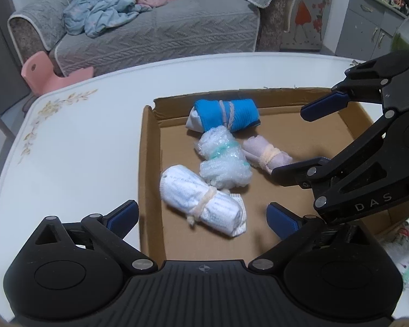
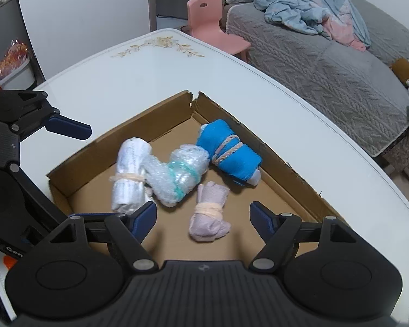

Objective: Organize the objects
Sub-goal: 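Move both tools back to the pile of rolled socks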

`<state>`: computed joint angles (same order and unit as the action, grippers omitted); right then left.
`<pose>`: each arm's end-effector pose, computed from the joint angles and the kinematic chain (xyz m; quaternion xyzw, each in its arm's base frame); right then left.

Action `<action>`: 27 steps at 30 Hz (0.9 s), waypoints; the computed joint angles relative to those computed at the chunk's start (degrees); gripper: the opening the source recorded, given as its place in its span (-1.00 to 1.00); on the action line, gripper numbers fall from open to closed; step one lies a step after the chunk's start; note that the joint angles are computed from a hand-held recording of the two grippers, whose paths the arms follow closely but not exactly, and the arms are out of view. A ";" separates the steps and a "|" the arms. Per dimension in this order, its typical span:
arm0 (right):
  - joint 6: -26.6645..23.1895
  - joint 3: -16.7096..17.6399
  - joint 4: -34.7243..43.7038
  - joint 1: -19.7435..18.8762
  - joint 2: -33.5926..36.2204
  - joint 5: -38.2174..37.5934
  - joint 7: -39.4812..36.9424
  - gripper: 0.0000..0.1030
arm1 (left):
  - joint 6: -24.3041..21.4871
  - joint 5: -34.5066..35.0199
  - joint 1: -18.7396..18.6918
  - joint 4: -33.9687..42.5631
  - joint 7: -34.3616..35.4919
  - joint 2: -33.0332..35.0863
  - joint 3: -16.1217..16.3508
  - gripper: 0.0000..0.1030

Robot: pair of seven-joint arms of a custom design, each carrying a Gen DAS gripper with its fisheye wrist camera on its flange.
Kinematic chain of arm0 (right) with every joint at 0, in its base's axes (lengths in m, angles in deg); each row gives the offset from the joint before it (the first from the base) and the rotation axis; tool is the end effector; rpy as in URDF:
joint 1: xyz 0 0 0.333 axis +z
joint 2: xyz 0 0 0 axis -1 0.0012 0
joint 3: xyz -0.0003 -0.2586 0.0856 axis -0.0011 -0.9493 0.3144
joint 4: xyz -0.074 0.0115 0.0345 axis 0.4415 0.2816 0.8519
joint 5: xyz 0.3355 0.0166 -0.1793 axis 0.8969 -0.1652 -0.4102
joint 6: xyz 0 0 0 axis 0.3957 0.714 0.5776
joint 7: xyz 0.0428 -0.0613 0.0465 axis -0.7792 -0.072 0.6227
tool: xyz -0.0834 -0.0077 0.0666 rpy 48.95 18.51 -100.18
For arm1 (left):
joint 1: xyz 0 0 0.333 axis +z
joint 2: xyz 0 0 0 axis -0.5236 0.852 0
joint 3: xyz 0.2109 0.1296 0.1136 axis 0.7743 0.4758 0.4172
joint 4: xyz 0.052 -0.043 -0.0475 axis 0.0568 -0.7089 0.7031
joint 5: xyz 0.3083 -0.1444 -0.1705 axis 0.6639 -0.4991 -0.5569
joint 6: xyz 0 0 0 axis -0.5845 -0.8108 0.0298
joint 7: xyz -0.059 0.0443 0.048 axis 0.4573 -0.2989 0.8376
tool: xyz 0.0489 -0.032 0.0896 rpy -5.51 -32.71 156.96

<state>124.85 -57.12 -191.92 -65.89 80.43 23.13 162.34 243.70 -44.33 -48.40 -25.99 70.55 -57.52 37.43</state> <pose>0.5424 0.3197 0.4825 -0.8259 0.4895 -0.1576 0.2313 0.5275 -0.3082 0.4296 -0.4749 0.8302 -0.2349 0.1733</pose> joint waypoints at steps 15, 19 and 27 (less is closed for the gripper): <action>7.24 2.68 -17.39 1.14 -14.65 -3.64 10.05 0.70 | 11.89 -7.08 2.58 -23.45 3.77 -19.19 1.27 0.99; 8.90 3.79 -22.21 0.95 -18.86 -4.94 13.45 0.71 | 13.44 -9.31 2.55 -28.13 5.92 -22.38 1.98 0.99; 15.62 8.37 -40.45 -2.63 -34.23 -9.62 27.05 0.72 | 26.48 -18.70 -9.06 -37.28 22.57 -23.28 13.91 0.99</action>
<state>140.47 -48.75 -232.38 -68.52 46.20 13.51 189.39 270.19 -63.03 -57.47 -63.27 93.13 -80.80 51.34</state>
